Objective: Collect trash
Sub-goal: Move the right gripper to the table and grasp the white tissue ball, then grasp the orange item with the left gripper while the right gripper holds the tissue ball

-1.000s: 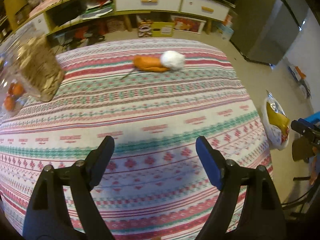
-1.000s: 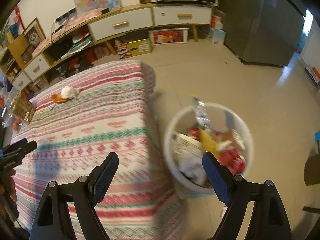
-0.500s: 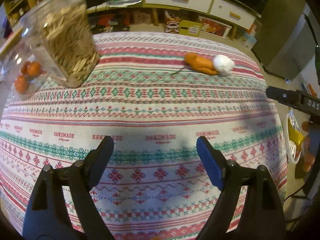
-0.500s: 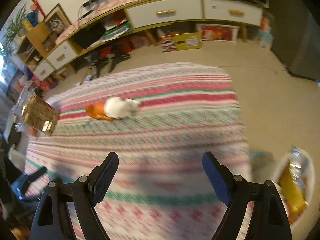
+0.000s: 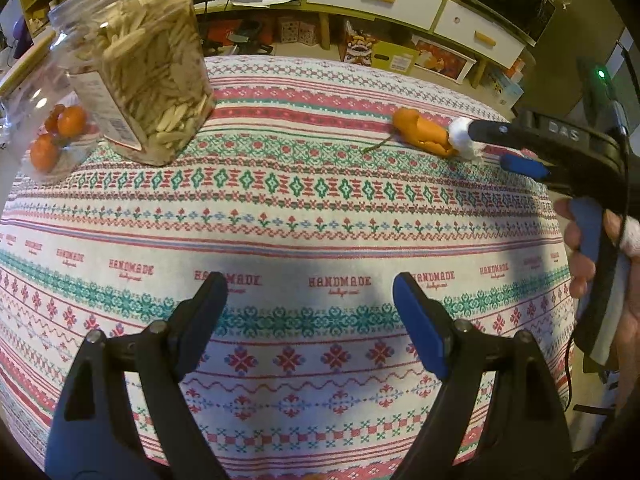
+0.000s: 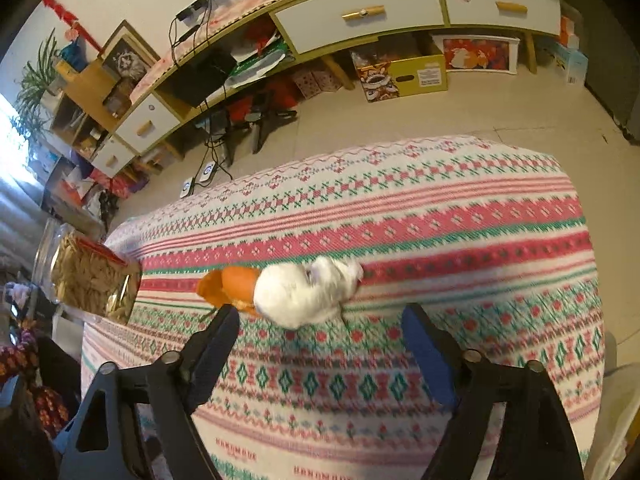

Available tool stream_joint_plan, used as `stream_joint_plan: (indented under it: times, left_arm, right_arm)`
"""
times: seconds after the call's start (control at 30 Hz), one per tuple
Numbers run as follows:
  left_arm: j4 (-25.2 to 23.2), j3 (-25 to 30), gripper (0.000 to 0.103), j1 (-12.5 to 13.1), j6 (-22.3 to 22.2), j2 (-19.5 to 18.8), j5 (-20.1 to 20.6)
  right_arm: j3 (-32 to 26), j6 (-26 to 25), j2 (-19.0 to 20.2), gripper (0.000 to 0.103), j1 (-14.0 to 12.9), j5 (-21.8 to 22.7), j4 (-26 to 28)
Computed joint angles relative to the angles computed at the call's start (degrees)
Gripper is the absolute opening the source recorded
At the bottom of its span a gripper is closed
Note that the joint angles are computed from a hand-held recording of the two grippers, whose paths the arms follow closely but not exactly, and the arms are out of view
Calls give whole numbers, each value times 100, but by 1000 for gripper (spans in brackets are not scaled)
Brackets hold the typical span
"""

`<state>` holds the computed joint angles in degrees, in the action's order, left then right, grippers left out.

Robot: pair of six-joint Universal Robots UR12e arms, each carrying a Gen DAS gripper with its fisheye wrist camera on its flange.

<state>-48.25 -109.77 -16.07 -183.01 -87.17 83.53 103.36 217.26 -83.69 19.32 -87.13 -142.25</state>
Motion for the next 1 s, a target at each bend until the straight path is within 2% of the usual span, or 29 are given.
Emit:
stream_joint_plan:
  times: [0.07,0.1,0.13,0.17,0.23,0.3,0.43,0.5,0.57,0.63,0.7,0.77,0.83,1.0]
  left_arm:
    - [5,3,85,-26,0,-16,9]
    - [3,6,85,-47,1,-28,28]
    - [3,8,85,-61,3,-37,42]
    - [4,11,85,-83,18,-53,70]
    - [34,24,85,-127,14,-72,120]
    - [207,-5,85,-138,-14,-87,56]
    - [632,33,85,-158,-305,-237,-257]
    - [836,95,85,-216,-233,-338,-345]
    - [1038,201,85,-354,-61,-467,-148]
    - [1094,345,85,-432,-142,-613,-75]
    - [1095,520,85,-471,-452,-779,-57]
    - [1146,716,85,-540,-966,-974,36]
    - [1175,875,85,-643,-1344,-1137,276]
    - [1134,1221,81,-890,-1712,-1527,979]
  right_arm:
    - [-36,-180,73,69,-2,91,-40]
    - [-28,-269,98,57,-2,133,-111]
    - [5,-342,106,38,-7,193,-223]
    - [66,-383,98,36,-22,287,-400]
    - [229,-328,44,34,-65,489,-864]
    - [305,-306,-39,33,-70,503,-981]
    - [313,-539,-269,33,30,62,-395]
    - [416,-595,-449,33,51,-79,-151]
    - [550,-608,-620,33,35,-136,-49]
    - [690,-658,-801,33,40,-248,29]
    - [845,-666,-990,33,28,-312,53]
    - [975,-643,-1142,33,1,-326,58]
    - [1065,-645,-1252,33,-24,-350,80]
    - [1243,-657,-1449,33,-80,-371,102]
